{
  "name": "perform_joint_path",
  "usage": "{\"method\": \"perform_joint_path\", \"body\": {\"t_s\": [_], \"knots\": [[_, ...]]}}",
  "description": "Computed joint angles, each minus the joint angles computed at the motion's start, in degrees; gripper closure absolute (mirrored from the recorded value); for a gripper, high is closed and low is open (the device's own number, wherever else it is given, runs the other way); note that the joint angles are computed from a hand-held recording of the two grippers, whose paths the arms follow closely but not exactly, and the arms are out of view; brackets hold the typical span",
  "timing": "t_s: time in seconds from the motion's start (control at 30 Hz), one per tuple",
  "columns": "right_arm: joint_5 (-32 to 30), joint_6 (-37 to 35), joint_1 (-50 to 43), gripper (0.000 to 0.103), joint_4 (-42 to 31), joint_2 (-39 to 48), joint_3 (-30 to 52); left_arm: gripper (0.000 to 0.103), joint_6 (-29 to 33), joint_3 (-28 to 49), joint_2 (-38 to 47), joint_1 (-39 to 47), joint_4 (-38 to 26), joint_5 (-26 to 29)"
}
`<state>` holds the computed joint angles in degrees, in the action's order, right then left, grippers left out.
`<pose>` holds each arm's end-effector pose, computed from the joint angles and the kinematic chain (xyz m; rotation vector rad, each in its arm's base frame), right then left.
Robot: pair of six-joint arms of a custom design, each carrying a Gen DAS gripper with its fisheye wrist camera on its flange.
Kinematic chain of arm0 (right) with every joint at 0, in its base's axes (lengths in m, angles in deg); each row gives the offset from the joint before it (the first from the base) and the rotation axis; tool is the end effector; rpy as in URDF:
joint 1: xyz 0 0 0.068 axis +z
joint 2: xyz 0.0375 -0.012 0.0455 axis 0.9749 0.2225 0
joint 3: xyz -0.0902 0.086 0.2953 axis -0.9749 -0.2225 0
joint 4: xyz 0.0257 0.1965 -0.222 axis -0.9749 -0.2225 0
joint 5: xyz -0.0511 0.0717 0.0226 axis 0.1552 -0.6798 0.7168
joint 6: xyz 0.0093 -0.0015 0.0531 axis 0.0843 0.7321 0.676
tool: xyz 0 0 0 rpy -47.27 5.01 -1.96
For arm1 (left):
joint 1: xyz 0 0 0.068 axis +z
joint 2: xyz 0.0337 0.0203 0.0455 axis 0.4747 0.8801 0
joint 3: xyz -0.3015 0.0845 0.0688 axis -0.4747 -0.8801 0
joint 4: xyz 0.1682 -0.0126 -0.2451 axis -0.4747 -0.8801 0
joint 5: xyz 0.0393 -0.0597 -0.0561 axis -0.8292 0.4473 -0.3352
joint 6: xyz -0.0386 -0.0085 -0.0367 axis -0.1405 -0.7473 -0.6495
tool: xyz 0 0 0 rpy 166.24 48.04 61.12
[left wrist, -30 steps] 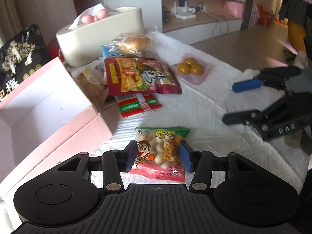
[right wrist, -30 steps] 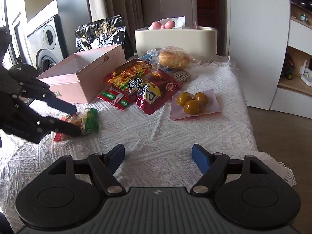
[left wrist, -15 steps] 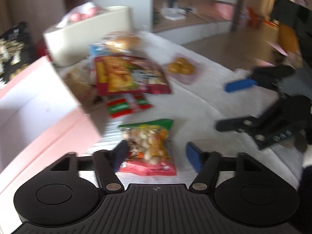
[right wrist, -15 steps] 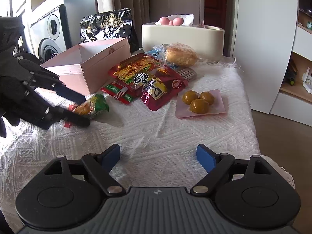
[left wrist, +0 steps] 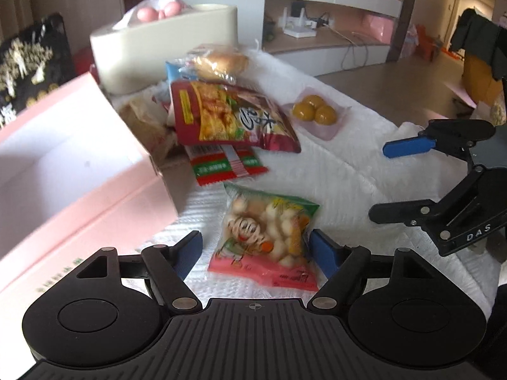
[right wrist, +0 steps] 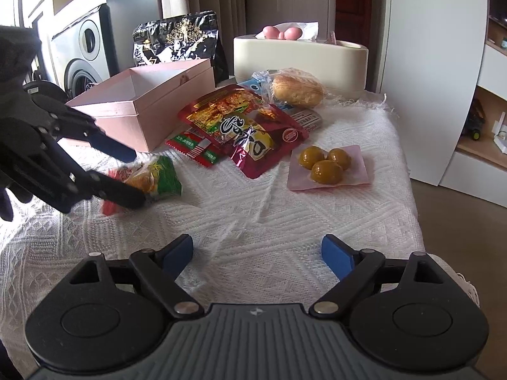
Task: Organize snacks
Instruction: 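Close the left gripper on the pink-and-green puffed snack bag, then carry the snack bag with the left gripper and drop it into the pink box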
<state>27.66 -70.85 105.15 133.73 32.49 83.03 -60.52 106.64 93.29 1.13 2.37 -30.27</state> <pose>0.2048 0.0995 0.0640 -0.1792 2.2404 0.1145 0.3291 -0.1804 0.1233 1.0229 2.3095 -0.4388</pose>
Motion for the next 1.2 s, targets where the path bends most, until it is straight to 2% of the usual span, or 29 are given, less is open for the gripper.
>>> {"method": "perform_joint_path", "body": {"t_s": [0.13,0.23,0.3,0.33,0.4,0.47,0.57,0.7,0.83,0.9,0.97,1.0,1.07,1.2], "knots": [[-3.51,-0.83,-1.32,0.002,-3.54,-1.47,0.83,0.021,-3.51,-0.99,0.82,-0.70,3.83,0.34],[-5.88,-2.54,-2.42,0.000,-5.84,-2.24,1.57,0.021,-4.53,-1.54,0.66,-2.20,4.60,-1.62],[-5.64,-3.63,-2.13,0.002,-6.50,-2.57,1.71,0.022,-5.04,-1.23,-0.25,-2.89,2.26,-2.72],[-4.69,-3.38,-1.69,0.005,-5.84,-2.89,1.33,0.029,-5.51,-1.53,-0.82,-3.01,1.98,-3.14],[-1.51,-3.00,-0.73,0.005,-0.61,-2.52,-0.27,0.033,-6.00,-2.35,-1.38,-2.49,2.59,-1.74],[3.31,-3.73,-0.33,0.005,4.09,-1.52,-0.42,0.034,-9.04,-3.36,-2.28,-1.43,2.90,0.63],[6.87,-7.58,-2.65,0.005,2.77,-0.74,3.48,0.035,-15.52,-7.24,-5.10,-0.03,6.88,4.08],[2.10,-10.22,-8.26,0.006,-1.95,2.36,10.61,0.035,-20.18,-14.07,-12.38,0.12,11.79,1.74],[-3.57,-8.14,-12.64,0.006,-12.25,6.53,18.45,0.035,-21.78,-17.73,-18.32,2.23,11.22,1.64],[-8.41,-5.62,-15.40,0.006,-14.75,6.90,19.89,0.035,-22.37,-19.30,-20.23,3.57,11.13,1.72],[-9.88,-5.32,-16.63,0.017,-15.09,6.52,19.95,0.035,-23.25,-20.32,-20.93,5.18,11.13,2.65],[-7.96,-6.02,-16.00,0.028,-15.83,6.26,20.07,0.035,-23.84,-20.90,-21.11,5.67,11.30,2.83],[-5.94,-6.96,-15.00,0.029,-18.75,4.34,20.08,0.035,-24.35,-22.15,-22.00,6.23,11.39,3.09],[-6.01,-5.99,-12.93,0.030,-17.30,-3.42,13.71,0.035,-23.69,-24.88,-26.01,6.28,9.30,3.53]]}}
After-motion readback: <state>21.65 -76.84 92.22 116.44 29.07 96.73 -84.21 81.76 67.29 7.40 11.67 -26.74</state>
